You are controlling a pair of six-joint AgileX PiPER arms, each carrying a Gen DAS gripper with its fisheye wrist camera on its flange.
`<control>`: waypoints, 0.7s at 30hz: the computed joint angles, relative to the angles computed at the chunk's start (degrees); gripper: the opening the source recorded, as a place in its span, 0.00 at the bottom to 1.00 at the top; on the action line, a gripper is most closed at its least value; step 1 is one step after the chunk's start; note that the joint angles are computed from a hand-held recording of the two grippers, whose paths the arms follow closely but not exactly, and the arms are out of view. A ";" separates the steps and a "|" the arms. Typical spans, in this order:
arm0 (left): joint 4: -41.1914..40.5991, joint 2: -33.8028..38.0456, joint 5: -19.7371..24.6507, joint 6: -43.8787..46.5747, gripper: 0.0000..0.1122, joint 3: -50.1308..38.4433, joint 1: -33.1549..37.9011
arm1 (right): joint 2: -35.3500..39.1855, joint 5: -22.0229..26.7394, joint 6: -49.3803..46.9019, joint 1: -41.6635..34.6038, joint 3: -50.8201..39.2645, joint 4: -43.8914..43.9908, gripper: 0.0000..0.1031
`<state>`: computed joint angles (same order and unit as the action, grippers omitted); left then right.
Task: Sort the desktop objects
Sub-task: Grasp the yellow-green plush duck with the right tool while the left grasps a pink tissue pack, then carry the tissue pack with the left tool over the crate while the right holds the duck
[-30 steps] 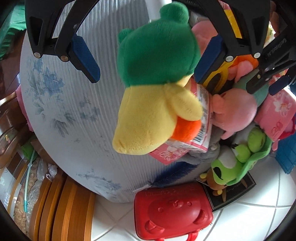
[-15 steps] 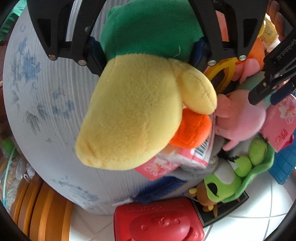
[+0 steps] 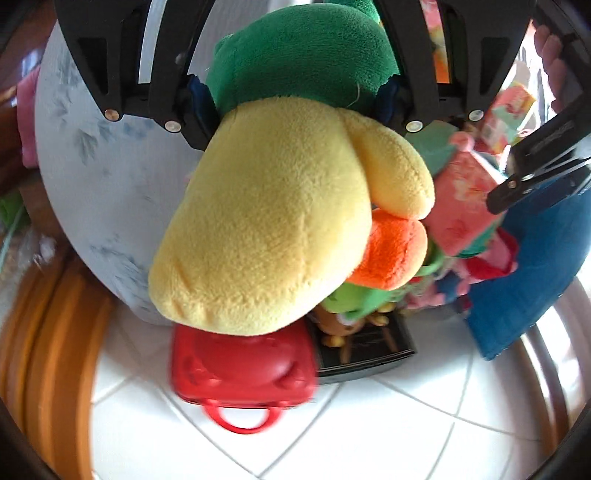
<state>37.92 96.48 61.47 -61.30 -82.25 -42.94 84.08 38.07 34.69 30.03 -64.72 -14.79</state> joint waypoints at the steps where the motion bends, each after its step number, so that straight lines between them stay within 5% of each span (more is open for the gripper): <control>1: -0.54 -0.09 -0.21 0.26 0.71 0.74 1.32 | 0.95 0.09 -0.54 0.69 -1.02 0.57 0.66; 10: -11.59 3.63 -10.74 8.98 0.71 4.83 11.49 | 11.34 1.79 -2.61 4.17 -9.34 3.83 0.66; 13: -12.89 3.71 -14.36 10.53 0.57 6.13 11.92 | 13.10 2.95 -2.12 4.47 -11.13 3.54 0.66; 21: -9.92 0.15 -14.02 8.62 0.48 6.99 9.33 | 14.55 5.65 0.07 6.03 -15.16 0.18 0.66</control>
<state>28.00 96.63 47.45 -52.67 -75.25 -33.60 98.63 43.72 34.76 36.06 -79.88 -14.61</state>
